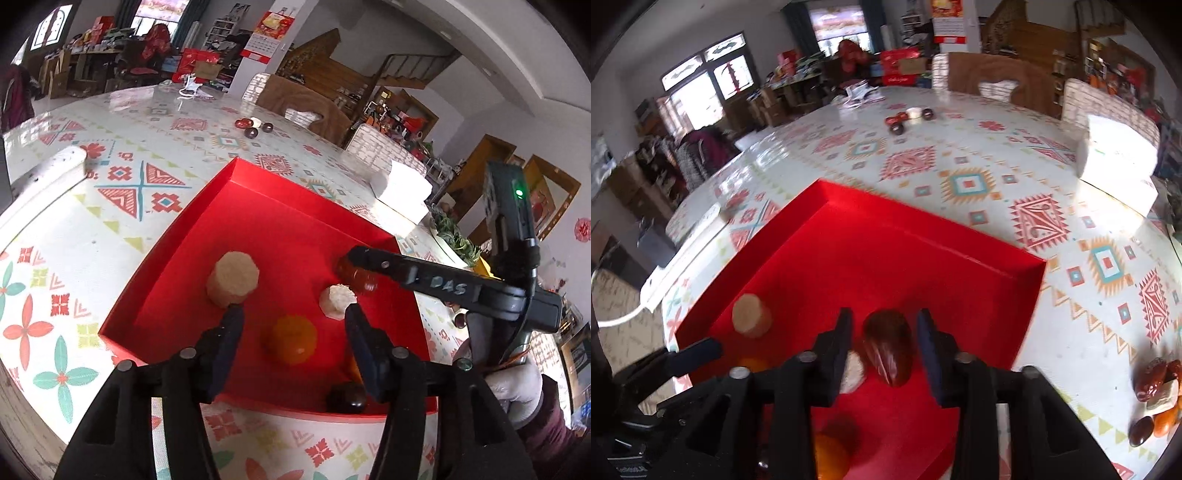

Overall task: Organize fruits
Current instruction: 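Carry the red date with the right gripper into the red tray and release, then return the right gripper to the fruit and grasp a pale yam slice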

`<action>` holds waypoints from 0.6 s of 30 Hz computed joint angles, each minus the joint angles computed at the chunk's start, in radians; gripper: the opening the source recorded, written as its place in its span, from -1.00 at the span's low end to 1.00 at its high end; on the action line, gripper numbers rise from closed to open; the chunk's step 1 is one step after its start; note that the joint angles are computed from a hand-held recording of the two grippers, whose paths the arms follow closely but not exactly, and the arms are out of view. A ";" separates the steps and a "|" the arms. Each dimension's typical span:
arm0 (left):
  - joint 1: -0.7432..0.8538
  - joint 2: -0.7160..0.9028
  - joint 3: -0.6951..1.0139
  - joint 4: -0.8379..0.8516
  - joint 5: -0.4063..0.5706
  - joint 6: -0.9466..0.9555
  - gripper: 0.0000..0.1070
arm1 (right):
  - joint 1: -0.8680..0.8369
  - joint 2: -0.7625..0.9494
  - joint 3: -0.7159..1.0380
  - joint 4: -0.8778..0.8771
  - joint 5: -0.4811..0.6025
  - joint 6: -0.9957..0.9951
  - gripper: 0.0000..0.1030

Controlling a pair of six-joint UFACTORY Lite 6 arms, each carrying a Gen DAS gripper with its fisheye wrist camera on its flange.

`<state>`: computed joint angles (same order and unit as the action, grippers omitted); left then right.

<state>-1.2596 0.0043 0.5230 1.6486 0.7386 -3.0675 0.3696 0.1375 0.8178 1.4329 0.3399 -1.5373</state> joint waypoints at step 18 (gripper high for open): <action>-0.020 0.134 0.239 -0.077 -0.007 0.216 0.15 | -0.640 -0.323 -0.265 -0.113 0.315 -0.172 0.26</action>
<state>-1.2792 0.1387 0.7617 1.5714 0.7313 -2.8518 -0.2708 -0.1860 0.5526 1.3196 0.6546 -1.7094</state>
